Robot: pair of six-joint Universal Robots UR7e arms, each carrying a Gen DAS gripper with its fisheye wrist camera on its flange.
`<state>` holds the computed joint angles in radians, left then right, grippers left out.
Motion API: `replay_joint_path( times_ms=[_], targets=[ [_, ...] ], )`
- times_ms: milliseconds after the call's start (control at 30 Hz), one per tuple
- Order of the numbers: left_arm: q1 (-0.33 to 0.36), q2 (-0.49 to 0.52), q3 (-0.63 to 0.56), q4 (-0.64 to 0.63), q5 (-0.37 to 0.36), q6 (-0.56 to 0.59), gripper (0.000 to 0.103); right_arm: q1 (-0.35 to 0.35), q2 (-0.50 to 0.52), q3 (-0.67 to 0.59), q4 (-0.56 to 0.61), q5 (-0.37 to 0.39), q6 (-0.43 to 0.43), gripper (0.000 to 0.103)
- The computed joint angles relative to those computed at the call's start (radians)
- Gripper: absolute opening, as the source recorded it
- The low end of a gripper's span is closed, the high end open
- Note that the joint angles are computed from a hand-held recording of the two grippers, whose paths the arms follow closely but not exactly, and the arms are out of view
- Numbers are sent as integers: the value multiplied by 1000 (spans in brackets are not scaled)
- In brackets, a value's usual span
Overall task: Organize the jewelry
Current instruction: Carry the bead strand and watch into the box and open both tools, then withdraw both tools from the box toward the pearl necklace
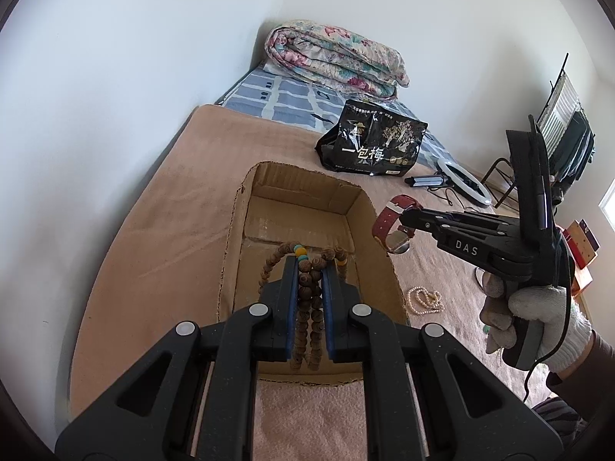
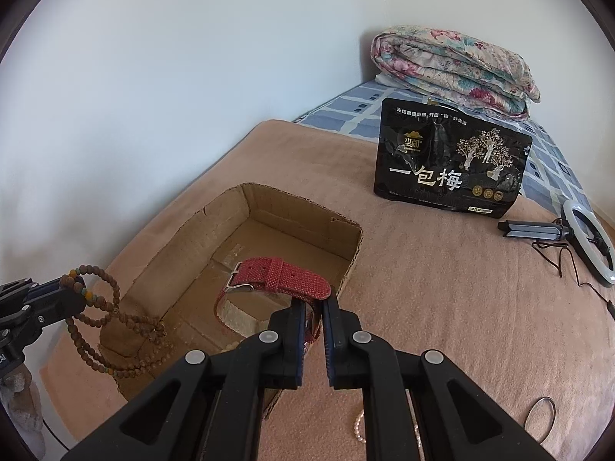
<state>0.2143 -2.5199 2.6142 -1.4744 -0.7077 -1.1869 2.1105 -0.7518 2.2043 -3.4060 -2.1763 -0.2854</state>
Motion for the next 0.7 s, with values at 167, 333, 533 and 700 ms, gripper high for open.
replay_joint_path(
  times_ms=[167, 333, 533, 700],
  targets=[
    [30, 15, 6, -41, -5, 37, 10, -3, 18, -19, 15, -1, -3, 6],
    [46, 24, 11, -75, -13, 69, 10, 0, 22, -24, 25, 1, -4, 31],
    [37, 28, 16, -72, -15, 55, 32, 21, 19, -13, -15, -14, -20, 56],
    [19, 30, 12, -43, -14, 27, 32, 27, 0, -1, -23, -12, -16, 64]
  ],
)
